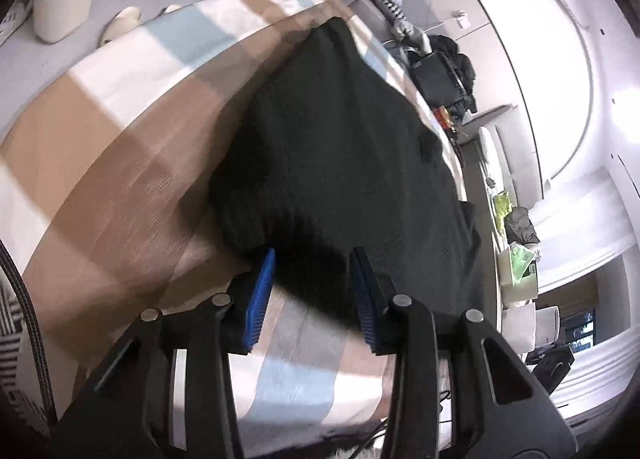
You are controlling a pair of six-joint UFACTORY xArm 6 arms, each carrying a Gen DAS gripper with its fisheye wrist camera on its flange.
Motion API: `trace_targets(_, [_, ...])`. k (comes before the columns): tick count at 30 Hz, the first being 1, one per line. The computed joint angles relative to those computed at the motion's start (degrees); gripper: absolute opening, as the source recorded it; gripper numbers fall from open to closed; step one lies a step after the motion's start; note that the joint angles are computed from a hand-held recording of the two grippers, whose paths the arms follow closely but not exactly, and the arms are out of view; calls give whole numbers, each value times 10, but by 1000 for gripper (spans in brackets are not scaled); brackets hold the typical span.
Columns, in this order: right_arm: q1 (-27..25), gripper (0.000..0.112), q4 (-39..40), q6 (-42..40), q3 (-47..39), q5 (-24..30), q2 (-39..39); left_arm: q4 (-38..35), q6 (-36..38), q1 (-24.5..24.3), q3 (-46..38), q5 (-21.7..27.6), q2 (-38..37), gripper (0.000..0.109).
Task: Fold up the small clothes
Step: 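Open the left tool to release the shirt edge and withdraw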
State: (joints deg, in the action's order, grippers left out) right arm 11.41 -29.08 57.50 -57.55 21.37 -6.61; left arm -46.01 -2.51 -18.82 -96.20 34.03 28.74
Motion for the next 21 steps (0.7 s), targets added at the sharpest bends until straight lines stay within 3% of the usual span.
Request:
trace_targets(1, [2,42,-7,4,-1,0,-1,3,-1,1,10,4,-8,41])
trace_targets(3, [3,42,-8,6,-1,-1,-2,-27,22,1,32,-4,-25,61])
trace_targets(6, [5,43,4,-2,-3,-6,3,-39,25,-4,37,-27,-27,68])
trace_targets(8, [4,43,17,-11,-5,0,9,-55,30,-4,24,-13,-16,70])
trace_targets(11, [-5,44,88,-52,7,-19,15,-71,24,-8,13,-32,0,70])
trace_targets(15, [-16,44,158,-120,10,6,24,-70,17,-11,8,-47,7,68])
trace_targets(19, [-6,44,103,-110,-9,71,22,-61,-12,-10,10,-65,9,56])
trace_targets(21, [2,44,80,-104,-21,110,20,-44,-34,-10,6,-72,15,45])
